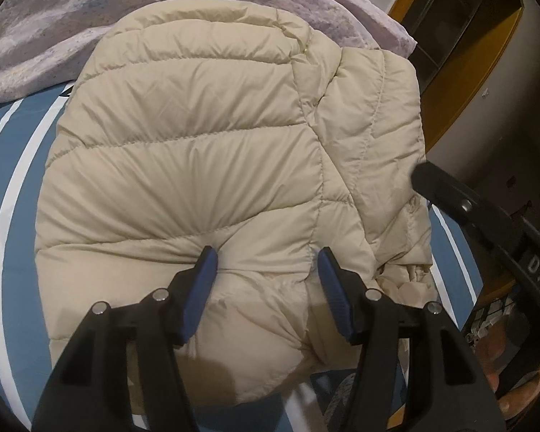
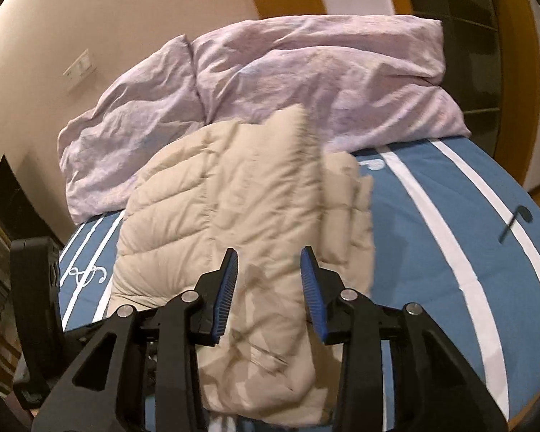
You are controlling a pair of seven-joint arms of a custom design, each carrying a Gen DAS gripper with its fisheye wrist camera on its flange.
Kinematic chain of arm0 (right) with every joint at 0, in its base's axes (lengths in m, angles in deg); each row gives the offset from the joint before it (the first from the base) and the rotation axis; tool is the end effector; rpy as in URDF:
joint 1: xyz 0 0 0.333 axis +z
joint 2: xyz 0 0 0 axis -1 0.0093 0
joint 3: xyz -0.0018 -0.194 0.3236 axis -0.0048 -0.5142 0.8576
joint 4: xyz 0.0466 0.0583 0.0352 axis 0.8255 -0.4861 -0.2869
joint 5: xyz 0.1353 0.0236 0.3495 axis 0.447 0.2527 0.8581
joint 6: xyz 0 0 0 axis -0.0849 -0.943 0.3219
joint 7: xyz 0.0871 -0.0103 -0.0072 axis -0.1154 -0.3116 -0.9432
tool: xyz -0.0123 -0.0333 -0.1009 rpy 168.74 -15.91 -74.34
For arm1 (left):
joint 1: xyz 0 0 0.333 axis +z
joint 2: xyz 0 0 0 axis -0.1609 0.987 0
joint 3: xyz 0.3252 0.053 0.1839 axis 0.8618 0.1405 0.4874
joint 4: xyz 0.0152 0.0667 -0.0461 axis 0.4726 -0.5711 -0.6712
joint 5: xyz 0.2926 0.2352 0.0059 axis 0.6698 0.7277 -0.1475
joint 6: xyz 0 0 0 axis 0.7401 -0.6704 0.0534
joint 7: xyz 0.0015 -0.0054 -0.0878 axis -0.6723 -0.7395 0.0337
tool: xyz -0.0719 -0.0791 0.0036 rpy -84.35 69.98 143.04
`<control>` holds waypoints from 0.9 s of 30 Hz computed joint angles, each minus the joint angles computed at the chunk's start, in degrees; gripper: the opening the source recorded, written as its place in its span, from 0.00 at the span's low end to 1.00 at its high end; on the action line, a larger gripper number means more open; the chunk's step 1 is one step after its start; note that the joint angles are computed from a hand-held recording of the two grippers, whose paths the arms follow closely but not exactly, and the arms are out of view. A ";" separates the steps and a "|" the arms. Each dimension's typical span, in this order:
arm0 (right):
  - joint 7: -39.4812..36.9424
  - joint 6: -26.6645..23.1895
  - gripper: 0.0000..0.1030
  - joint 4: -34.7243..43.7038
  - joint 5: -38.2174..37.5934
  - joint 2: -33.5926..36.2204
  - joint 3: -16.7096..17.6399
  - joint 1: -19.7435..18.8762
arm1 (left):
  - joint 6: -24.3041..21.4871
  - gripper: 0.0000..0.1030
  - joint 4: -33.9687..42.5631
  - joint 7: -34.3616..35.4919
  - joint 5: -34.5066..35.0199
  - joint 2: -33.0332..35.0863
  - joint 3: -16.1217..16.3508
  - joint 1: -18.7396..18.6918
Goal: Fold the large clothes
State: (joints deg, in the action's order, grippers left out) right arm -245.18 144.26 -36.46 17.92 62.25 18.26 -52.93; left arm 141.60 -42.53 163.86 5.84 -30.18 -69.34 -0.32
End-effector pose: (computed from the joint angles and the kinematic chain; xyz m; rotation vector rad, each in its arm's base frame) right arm 0.6619 0.3523 0.4646 -1.2948 1.8552 -0.6529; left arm 0.7235 -0.0714 0.4143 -1.5244 2.4347 -1.0925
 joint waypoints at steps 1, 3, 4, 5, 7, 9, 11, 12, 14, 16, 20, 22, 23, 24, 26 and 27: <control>-0.71 -0.14 0.35 0.38 0.71 0.32 0.48 -0.45 | 0.32 0.56 -0.28 0.54 -0.71 0.01 -0.41 0.37; -2.32 -0.42 0.34 0.95 2.75 1.05 1.38 -1.43 | 0.35 0.56 -0.59 1.51 -1.92 -0.01 -0.97 1.08; -2.91 -0.26 0.34 0.93 3.63 1.24 1.54 -1.71 | 0.45 0.56 -1.18 2.57 -3.02 -0.19 -1.43 1.74; -3.76 -0.32 0.34 0.99 4.79 1.56 1.83 -2.08 | 0.53 0.56 -1.72 3.56 -4.02 -0.39 -1.73 2.24; -5.92 -1.27 0.32 1.24 7.08 2.13 2.27 -2.47 | 0.36 0.56 -1.91 4.52 -5.24 -0.47 -1.71 2.50; -7.99 -2.35 0.32 1.31 8.97 2.65 2.51 -2.58 | -0.03 0.56 -2.01 4.95 -6.16 -0.62 -1.49 2.58; -9.30 -2.84 0.31 1.16 10.25 3.01 2.35 -2.44 | -0.69 0.56 -1.99 5.42 -7.24 -0.69 -1.41 2.78; -9.91 -3.05 0.31 1.08 10.87 3.16 2.33 -2.40 | -1.09 0.56 -1.99 5.74 -7.72 -0.77 -1.34 2.92; -11.16 -3.23 0.31 0.89 12.02 3.33 2.35 -2.44 | -1.70 0.55 -2.15 6.34 -8.77 -1.00 -1.10 3.18; -12.51 -3.61 0.31 0.97 13.00 3.53 2.37 -2.40 | -2.59 0.54 -2.15 6.72 -9.57 -1.22 -0.78 3.37; -15.24 -4.27 0.31 1.31 14.90 4.10 2.68 -2.61 | -4.25 0.53 -2.35 7.63 -11.09 -1.92 -0.07 3.68; -16.59 -4.46 0.31 1.39 16.02 4.36 2.96 -2.87 | -4.63 0.53 -2.66 8.41 -11.90 -2.43 0.25 3.74; -17.18 -4.47 0.31 1.40 16.51 4.46 3.02 -2.94 | -4.71 0.53 -2.90 8.90 -12.27 -2.74 0.44 3.75; -17.81 -4.51 0.31 1.34 17.06 4.52 3.14 -3.05 | -4.76 0.53 -2.93 9.08 -12.43 -2.93 0.70 3.57; -18.73 -4.49 0.31 1.29 18.13 4.65 3.25 -3.16 | -4.58 0.53 -3.06 9.63 -12.81 -3.45 1.04 3.24; -19.03 -4.31 0.31 1.13 18.56 4.69 3.20 -3.18 | -4.52 0.53 -3.25 10.14 -13.14 -3.75 1.16 3.25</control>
